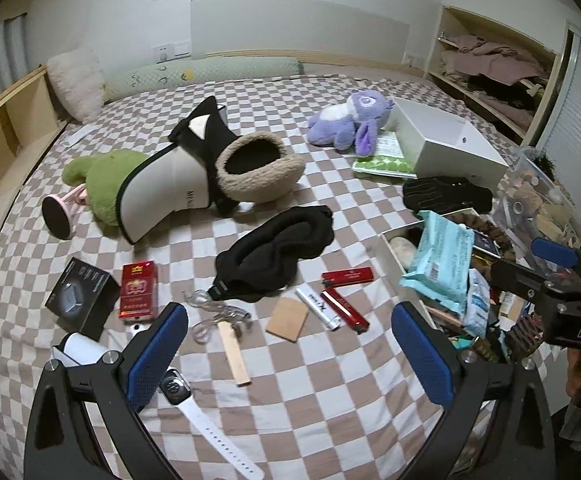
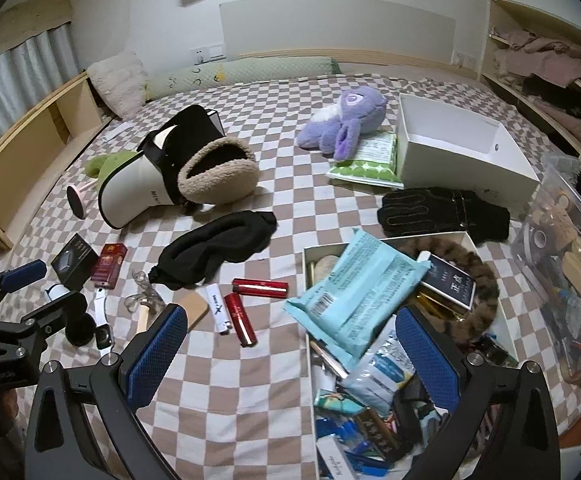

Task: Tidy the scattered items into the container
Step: 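Raise both grippers out of the box back over the bed items, then lower the left gripper onto the light wooden stick and close on it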

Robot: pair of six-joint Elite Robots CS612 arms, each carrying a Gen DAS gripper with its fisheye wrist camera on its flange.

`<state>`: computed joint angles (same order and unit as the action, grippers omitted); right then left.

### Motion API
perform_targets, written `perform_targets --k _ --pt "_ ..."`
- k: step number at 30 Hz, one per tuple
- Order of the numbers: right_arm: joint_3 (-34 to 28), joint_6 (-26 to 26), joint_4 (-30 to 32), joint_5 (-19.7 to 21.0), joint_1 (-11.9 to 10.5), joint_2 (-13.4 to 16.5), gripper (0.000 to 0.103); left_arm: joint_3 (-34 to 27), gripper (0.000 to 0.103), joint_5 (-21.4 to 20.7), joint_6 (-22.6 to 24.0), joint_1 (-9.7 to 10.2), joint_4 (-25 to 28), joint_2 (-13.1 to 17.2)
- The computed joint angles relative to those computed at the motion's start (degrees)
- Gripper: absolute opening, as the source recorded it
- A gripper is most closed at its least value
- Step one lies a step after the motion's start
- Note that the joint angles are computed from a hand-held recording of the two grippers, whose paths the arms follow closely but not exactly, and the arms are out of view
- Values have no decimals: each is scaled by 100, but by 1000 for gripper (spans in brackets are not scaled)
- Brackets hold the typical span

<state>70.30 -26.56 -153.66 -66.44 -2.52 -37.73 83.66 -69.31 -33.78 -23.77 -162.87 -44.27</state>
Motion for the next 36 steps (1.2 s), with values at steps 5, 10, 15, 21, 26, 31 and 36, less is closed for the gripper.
perform_targets --k 5,10,15,21,26,31,36 --pt "43 -35 -6 56 58 -16 103 139 102 43 -34 32 -17 -68" --pt "101 141 -70 359 75 -50 103 277 102 138 -67 57 -50 -138" --pt "166 435 -287 631 72 -75 103 394 102 264 -87 83 -40 -194" --pt "133 533 -131 1004 50 -94 103 509 102 308 -50 118 2 -240" --pt "135 376 -278 996 80 -82 103 544 102 450 103 135 115 -232" --pt "68 -591 -43 733 204 -54 103 532 102 479 177 188 238 -205" --pt "-107 -1164 244 603 321 39 103 513 102 312 130 270 259 -172"
